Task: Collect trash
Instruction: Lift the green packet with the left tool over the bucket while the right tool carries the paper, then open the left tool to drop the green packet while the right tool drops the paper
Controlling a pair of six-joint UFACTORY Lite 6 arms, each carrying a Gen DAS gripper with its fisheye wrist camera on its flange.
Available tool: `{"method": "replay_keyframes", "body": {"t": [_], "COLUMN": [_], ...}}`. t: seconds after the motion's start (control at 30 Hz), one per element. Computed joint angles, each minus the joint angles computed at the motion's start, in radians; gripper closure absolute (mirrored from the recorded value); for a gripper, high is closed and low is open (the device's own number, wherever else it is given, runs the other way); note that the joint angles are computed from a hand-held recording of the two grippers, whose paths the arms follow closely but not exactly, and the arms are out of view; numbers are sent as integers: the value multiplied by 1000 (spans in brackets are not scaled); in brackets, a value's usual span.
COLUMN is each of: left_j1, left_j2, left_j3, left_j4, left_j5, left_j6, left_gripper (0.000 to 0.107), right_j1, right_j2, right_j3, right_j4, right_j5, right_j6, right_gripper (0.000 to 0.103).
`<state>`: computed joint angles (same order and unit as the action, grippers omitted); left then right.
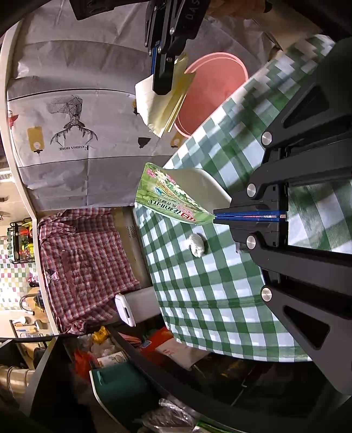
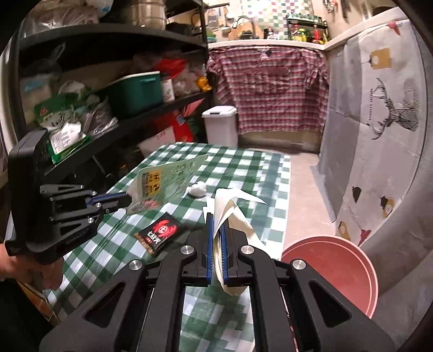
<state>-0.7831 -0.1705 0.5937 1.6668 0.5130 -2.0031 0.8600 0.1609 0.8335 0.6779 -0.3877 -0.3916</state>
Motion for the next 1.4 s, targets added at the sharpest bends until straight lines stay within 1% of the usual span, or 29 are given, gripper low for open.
{"method": "replay_keyframes", "body": {"t": [0.33, 0.5, 0.67, 0.87, 0.97, 1.03, 1.23, 1.4], "left_j1": [-61, -74, -97, -114, -123, -127, -136, -153], "left_j2": [138, 218, 280, 353, 387, 412, 473, 533], "left_j3": [143, 227, 294, 368, 407, 437, 501, 565], "left_j4": [5, 3, -5, -10, -19, -19, -11, -23], "left_j5": [1, -16, -12, -23, -27, -33, -57, -75], "left_j6": [-39, -50, -59, -64, -60, -59, -63, -45], "left_gripper": [107, 107, 107, 107, 107, 107, 107, 107], "right_j1": [-74, -140, -224, -308, -366, -385, -458, -512], "right_j2": [-81, -131, -175, -214, -237, -247, -286, -286], "right_j3": [-54, -88, -115, -133, -148, -154, -184, -181], "right_j4": [0, -23, -70, -29, -106, -92, -171, -290], "right_j5": [0, 13, 38, 60, 84, 88, 113, 142], "right_j6": [15, 48, 103, 40, 113, 85, 134, 244], "right_gripper": [97, 97, 97, 97, 97, 97, 97, 97]}}
